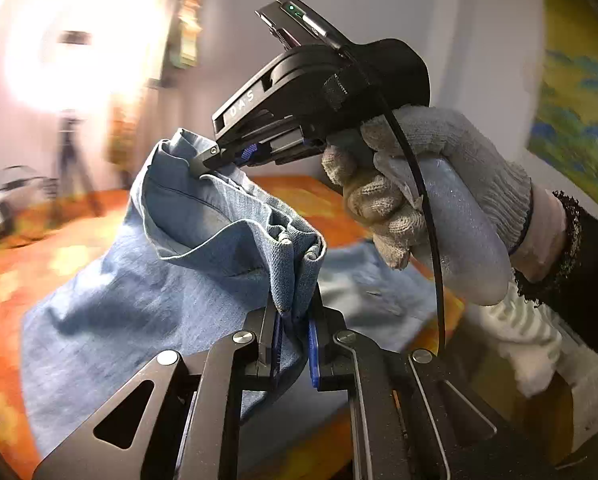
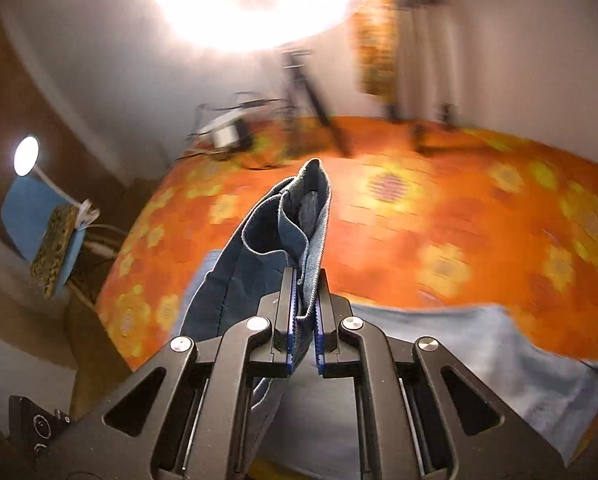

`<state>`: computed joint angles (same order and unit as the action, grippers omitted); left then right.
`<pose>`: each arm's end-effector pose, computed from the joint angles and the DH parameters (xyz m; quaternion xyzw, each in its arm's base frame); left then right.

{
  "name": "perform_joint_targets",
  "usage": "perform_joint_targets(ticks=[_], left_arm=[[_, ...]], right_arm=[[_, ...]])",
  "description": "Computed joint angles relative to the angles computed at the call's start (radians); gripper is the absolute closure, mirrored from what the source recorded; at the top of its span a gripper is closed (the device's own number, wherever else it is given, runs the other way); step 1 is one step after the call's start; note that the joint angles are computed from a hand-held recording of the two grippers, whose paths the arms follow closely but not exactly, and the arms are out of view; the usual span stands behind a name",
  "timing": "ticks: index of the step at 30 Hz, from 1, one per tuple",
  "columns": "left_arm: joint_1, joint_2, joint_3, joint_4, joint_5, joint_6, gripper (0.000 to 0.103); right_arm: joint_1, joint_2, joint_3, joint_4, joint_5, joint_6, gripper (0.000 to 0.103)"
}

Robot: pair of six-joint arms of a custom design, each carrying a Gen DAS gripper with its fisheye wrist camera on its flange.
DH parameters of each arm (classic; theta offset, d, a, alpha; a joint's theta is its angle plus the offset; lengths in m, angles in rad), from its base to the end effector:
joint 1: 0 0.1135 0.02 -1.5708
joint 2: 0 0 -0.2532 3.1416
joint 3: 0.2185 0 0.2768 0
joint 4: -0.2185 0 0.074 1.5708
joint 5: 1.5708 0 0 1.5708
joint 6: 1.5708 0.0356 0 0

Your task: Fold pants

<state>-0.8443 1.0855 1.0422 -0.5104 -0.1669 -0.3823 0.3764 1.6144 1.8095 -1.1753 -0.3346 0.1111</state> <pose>0.1819 -0.1958 0.3283 0.1598 0.8566 -0.2197 0.4387 0.3160 0.1375 0.3883 -0.1728 0.9287 0.2239 0.2400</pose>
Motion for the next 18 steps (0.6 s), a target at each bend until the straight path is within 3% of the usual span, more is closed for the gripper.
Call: perform_joint_targets(ticks=[4,10,18], left_arm=[[-0.076,0.212,0.117,0.058,0.03,0.018,0.094],[-0.126,0.467,0.286,0.1,0.108,0.03,0.094],[-0.145,0.652,0.422,0.094,0.191,0.053,0.094]], right_arm=[[-0.262,-0.082,-0.138,-0.032,-0.115,-0.138,0.096],[-0.59,-0.048,-0.204,-0.088,-0.234,-0.333,0.096],[-0.801,0.029,-0.266,-0.083,-0.265,-0.466,0.096]])
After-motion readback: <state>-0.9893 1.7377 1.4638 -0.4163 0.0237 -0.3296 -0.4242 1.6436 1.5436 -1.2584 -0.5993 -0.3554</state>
